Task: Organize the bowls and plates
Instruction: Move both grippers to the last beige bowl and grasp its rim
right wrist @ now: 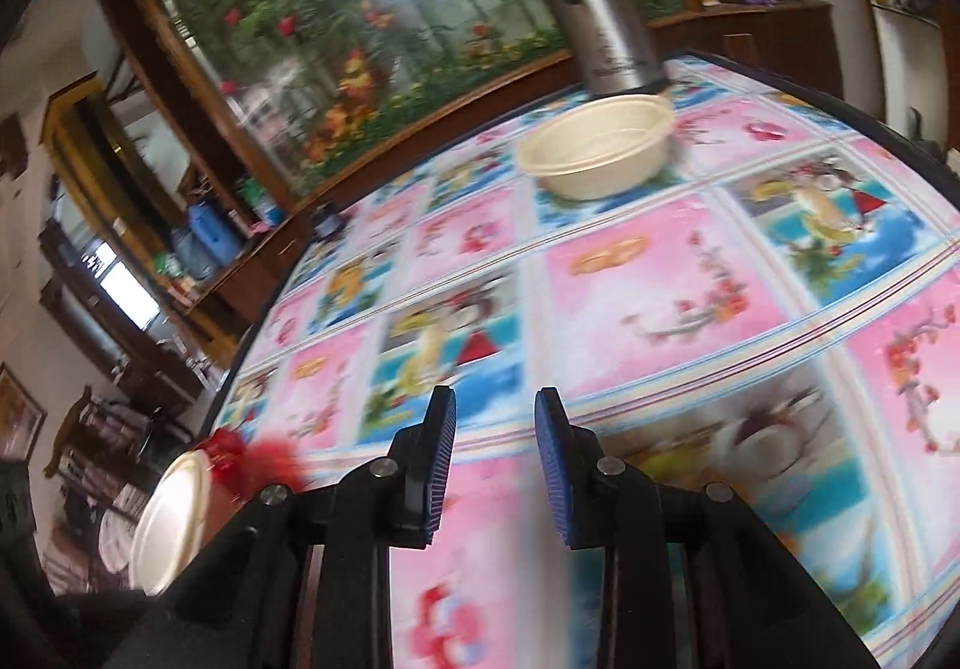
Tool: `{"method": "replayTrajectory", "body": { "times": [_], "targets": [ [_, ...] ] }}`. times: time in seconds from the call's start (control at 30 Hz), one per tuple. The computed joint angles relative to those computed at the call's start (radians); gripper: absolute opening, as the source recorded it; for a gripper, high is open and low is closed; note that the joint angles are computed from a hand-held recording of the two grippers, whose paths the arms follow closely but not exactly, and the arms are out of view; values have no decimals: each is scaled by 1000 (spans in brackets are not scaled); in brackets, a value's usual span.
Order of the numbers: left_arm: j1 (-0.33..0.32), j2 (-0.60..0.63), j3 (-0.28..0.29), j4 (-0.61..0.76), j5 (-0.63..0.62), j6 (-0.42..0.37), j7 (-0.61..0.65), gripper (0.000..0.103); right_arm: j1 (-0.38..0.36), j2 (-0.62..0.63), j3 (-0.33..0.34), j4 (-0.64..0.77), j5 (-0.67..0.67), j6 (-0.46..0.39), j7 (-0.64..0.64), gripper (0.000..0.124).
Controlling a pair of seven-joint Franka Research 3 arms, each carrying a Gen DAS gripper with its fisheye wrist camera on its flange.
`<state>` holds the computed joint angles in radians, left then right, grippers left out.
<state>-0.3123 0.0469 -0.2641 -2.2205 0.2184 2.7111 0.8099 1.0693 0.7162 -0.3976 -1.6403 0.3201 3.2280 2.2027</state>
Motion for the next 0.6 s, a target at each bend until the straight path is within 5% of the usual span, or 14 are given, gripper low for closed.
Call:
{"method": "replayTrajectory", "body": {
  "times": [0.17, 0.27, 0.37, 0.43, 0.53, 0.6],
  "targets": [
    [13, 129, -16, 164, -133, -70, 127, 15, -10, 9, -63, -17, 32, 5, 44, 30],
    [5, 197, 7, 278, -92, -123, 88, 15, 16, 56, -163, -13, 107, 32, 124, 30],
    [7, 290, 19, 429, -75, -176, 69, 16, -12, 73, -174, -4, 163, 26, 172, 30],
    [3, 366, 31, 551, -67, -215, 43, 29, -27, 82, -179, 1, 176, 29, 195, 30],
    [0, 477, 43, 722, -73, -236, 7, 50, 18, 141, -286, 37, 169, -11, 249, 30],
    [-6, 562, 48, 863, -74, -263, -9, 51, -1, 149, -279, 57, 145, -14, 272, 30]
  ]
}}
